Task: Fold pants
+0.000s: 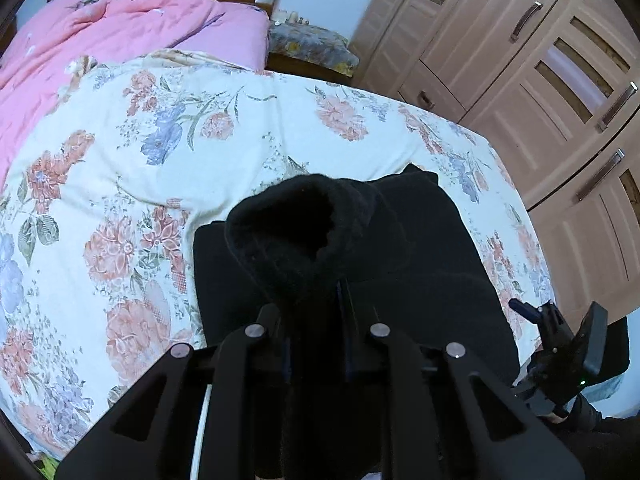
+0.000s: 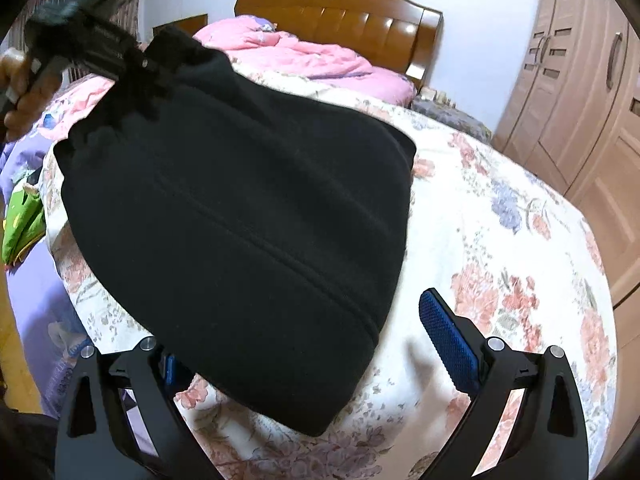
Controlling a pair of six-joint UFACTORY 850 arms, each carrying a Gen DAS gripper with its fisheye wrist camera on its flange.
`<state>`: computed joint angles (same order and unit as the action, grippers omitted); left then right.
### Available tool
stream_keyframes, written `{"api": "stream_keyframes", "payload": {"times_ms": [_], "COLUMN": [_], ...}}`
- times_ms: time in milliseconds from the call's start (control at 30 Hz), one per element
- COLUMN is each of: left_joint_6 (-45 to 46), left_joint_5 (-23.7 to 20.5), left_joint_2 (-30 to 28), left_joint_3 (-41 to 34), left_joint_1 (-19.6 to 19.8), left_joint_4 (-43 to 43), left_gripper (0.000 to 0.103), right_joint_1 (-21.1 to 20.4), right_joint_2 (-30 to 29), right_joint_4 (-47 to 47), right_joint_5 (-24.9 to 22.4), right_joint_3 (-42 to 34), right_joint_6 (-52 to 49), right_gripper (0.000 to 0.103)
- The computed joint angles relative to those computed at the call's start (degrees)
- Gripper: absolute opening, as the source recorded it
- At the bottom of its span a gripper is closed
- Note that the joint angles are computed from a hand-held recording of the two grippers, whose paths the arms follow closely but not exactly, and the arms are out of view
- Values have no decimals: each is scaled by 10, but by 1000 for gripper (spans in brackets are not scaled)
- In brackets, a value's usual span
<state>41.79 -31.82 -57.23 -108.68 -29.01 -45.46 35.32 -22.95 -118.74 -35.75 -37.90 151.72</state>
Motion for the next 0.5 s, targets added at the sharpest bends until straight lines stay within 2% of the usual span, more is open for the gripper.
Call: {"api": "stream_keyframes", "payload": {"times_ms": [100, 200, 267, 433, 500], "left_joint_6": [25, 9, -16, -123, -128], "left_joint_5": [25, 28, 22, 0, -3], "left_joint_2": [32, 42, 33, -34, -48], "left_joint_3": [30, 28, 14, -42, -47], "left_joint_1": [-5, -8, -8, -5, 0], "left_joint_4": [-6, 20, 42, 130, 122], "left_gripper": [16, 16, 16, 16, 16], "right_joint_1": [15, 17, 12, 3, -1], "right_joint_2": [20, 22, 11, -24, -18], "right_joint_4": [17, 11, -15, -61, -96], "right_joint_5": [-23, -33, -18, 31, 42], "right_joint_3": [10, 10, 6, -12, -5], "right_joint_6": [-2, -5, 15, 26, 57], "right_gripper": [95, 95, 95, 96, 96]}}
